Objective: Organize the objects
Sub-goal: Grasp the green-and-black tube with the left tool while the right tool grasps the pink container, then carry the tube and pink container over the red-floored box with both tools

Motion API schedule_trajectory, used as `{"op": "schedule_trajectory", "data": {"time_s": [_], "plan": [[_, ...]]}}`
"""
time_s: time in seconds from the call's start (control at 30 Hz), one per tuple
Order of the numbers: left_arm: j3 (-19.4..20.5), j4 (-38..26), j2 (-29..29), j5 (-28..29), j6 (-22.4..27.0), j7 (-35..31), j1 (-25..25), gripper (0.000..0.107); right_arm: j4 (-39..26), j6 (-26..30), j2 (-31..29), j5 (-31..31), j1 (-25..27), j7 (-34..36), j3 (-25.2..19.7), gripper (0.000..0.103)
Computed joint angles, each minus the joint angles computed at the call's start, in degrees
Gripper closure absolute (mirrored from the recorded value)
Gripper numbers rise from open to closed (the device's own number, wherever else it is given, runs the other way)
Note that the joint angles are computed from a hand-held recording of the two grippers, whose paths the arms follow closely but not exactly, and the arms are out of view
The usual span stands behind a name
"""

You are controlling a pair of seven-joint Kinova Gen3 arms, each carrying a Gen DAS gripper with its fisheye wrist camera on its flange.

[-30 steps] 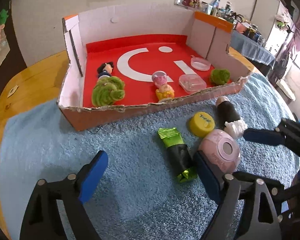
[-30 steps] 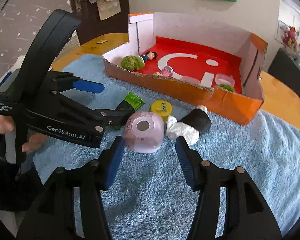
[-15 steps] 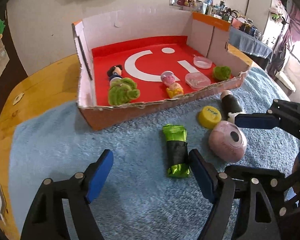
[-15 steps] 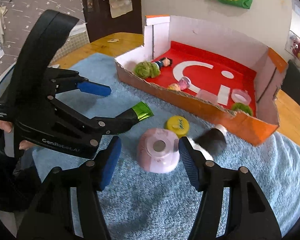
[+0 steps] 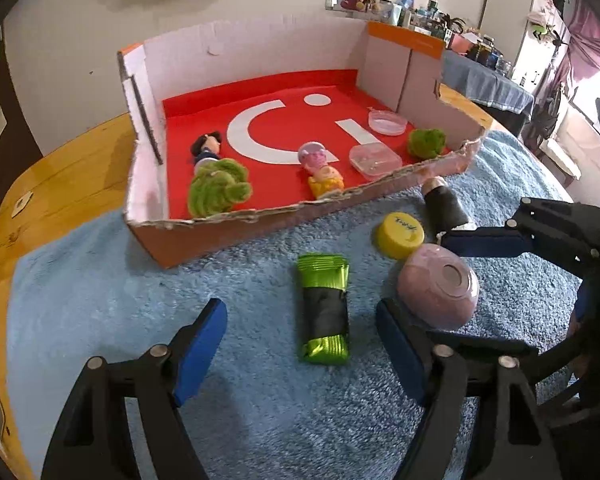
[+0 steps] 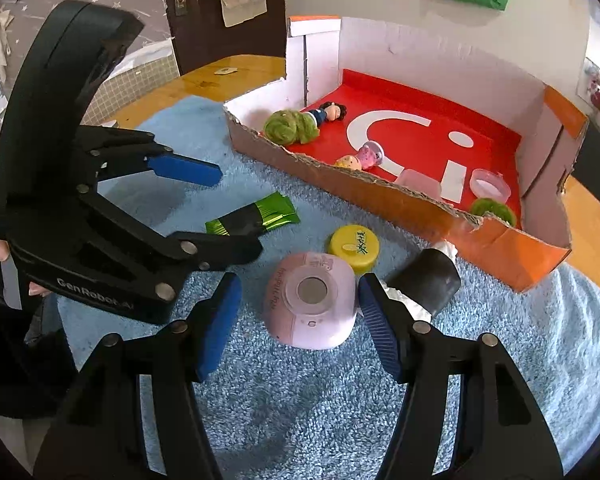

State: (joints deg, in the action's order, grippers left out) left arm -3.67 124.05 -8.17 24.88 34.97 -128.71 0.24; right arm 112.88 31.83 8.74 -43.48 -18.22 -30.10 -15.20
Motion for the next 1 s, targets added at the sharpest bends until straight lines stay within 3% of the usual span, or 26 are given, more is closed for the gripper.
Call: {"op": "schedule_trajectory", "data": {"time_s": [0.13, 0.23, 0.27, 0.3, 0.4, 0.67, 1.0], "plan": [[-0.19, 0.27, 0.23, 0.85, -0.5, -0.85, 0.23, 0.038, -0.18, 0.45, 0.65, -1.17, 0.61, 1.44, -0.21, 0.043], [-0.8, 1.05, -0.04, 3.08, -1.05, -3.28, 0.43, 0.049, -0.74, 1.65, 1.63, -1.82, 1.01, 2.26, -0.32, 0.046], [-0.61, 1.51, -0.3, 3.11, -1.84, -3.43, 0.44, 0.058, -0.74, 1.74, 1.9, -1.96, 1.09, 2.45, -0.38, 0.057], [-1.2, 1.79, -0.48, 4.07, -1.9, -4.52, 0.61, 0.068, -0.78, 2.29, 2.16, -2.78, 1.64, 3.26, -0.53, 0.057], [-2.93, 2.2, -0.84, 7.23, -0.83, -7.23, 0.26, 0.083, -0.92, 4.72, 2.6, -5.33, 3.2, 5.5, -0.6, 0.057], [-4.42, 4.45, -5.81, 10.49, -0.55, -9.49, -0.12, 0.084, 1.27, 5.7, -0.19, -10.91, 4.15, 9.11, 0.84, 0.057], [-7.21, 4.49, -12.5, 8.93, 0.25, -7.87, 3.54, 0.084, 1.85, 5.94, -4.37, -14.21, 2.89, 11.33, 4.18, 0.057]]}}
